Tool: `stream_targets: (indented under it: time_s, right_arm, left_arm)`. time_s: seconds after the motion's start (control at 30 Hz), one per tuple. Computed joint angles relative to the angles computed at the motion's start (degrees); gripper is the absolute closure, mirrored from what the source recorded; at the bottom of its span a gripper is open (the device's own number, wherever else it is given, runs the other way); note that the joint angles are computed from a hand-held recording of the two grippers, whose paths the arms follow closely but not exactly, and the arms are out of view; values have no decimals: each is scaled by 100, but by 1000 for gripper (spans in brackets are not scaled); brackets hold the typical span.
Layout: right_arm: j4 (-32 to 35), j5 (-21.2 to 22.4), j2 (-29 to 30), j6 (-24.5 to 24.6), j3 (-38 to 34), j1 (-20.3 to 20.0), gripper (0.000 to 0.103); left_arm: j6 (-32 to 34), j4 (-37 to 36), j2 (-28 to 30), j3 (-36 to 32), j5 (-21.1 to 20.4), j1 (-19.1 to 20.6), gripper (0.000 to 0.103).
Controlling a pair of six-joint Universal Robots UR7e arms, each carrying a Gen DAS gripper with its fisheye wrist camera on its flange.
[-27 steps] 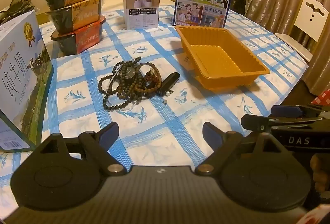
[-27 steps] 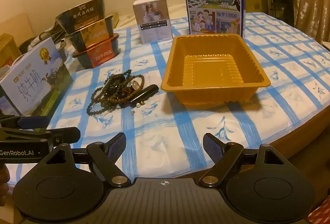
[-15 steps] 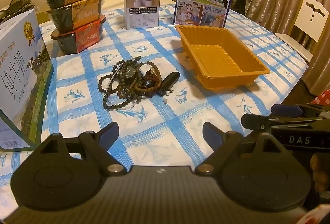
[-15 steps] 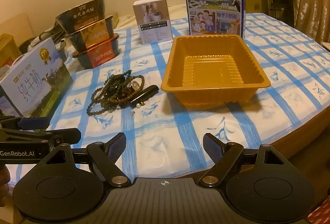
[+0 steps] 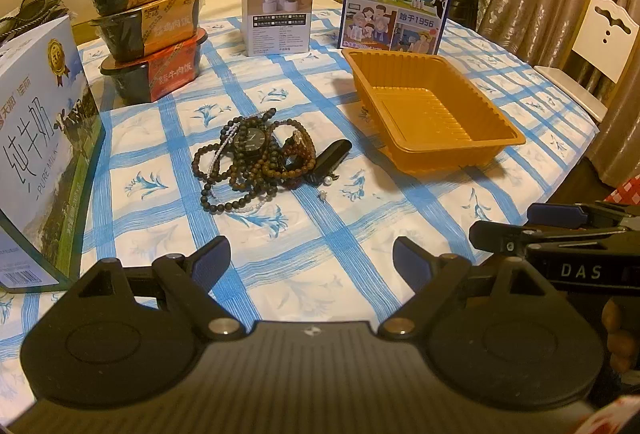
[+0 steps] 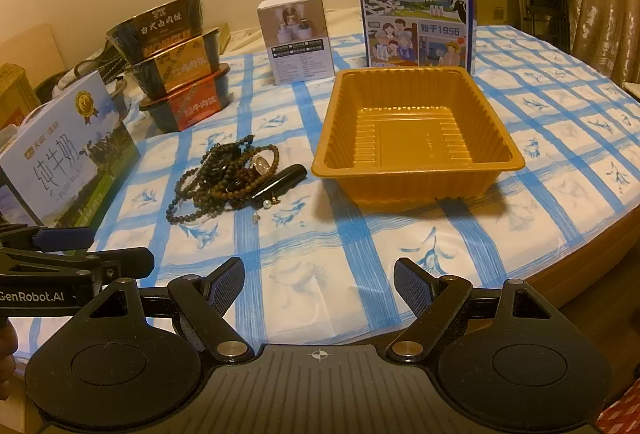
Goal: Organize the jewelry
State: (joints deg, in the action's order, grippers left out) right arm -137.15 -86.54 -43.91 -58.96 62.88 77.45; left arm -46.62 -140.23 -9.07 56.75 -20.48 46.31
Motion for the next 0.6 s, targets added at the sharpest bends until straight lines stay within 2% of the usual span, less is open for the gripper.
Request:
stream_targets:
  time_s: [0.6]
  right_arm:
    - [-35,6,5,6,-3,-6,21]
  left_arm:
    - [86,-157,-45,102,-2,7,16]
